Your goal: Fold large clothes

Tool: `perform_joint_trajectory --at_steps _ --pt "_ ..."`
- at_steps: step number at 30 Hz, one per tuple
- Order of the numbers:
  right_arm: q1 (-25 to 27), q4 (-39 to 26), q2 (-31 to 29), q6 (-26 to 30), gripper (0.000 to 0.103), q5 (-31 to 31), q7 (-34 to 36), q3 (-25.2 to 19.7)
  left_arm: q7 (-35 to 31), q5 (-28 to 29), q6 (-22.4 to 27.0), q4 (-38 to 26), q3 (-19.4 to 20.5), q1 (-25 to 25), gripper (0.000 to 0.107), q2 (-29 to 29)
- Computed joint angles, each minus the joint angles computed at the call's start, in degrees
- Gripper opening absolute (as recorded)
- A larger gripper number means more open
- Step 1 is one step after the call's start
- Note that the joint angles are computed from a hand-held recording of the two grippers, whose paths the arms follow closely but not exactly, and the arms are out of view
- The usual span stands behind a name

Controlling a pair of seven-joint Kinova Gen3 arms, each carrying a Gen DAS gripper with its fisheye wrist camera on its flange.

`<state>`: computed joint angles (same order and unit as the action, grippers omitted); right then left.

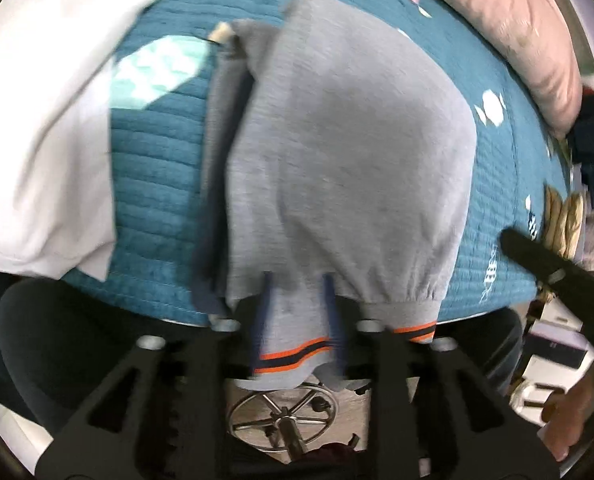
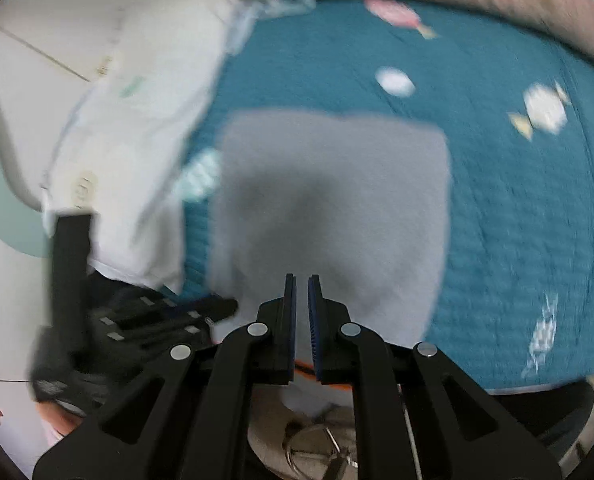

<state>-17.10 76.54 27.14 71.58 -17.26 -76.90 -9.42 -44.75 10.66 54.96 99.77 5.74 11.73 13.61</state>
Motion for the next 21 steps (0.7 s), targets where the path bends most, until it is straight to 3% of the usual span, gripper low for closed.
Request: perform_joint_trajectory --at_steps 4,6,8,11,12,13,16,21 --pt "1.01 4.89 2.84 -0.08 0.005 1.26 -1.49 1.21 1.32 -0.98 -2.01 2.56 0.01 1.25 0.036 2.31" --pt "1.56 8.14 4.48 -2.36 0.001 0.84 -2.41 1.69 0.10 2.02 -5.60 5.59 -0.66 0.09 0.036 2.28" --pt "3.52 9.97 5.58 -4.61 0.001 -1.45 -1.34 0.86 -1.10 3.41 -5.47 5.71 0.13 -1.86 0.034 2.44" --pt "2.79 7.50 6.04 -1.89 0.001 -0.09 -2.16 0.75 -1.73 4.01 -2.38 3.44 -0.12 -2.54 0.027 3.38" --pt "2.68 6.60 6.06 -0.76 0.002 -0.10 -2.97 0.87 -1.43 3.71 -1.16 2.44 -0.60 -2.21 0.016 3.43" --pt "3.07 6.03 5.79 -0.28 0.004 -0.78 -3.05 0.63 -2.04 4.33 -0.84 2.08 -0.15 -2.95 0.013 2.85" --pt "3.98 4.98 3.52 -1.20 0.004 -1.97 -1.66 0.07 -1.13 3.17 0.99 -0.39 -0.43 -2.46 0.013 1.78" --pt "3.51 -2.58 3.50 -1.01 0.004 -2.62 -2.56 0.50 -3.14 1.59 4.03 -5.09 -0.96 -3.60 0.006 1.38"
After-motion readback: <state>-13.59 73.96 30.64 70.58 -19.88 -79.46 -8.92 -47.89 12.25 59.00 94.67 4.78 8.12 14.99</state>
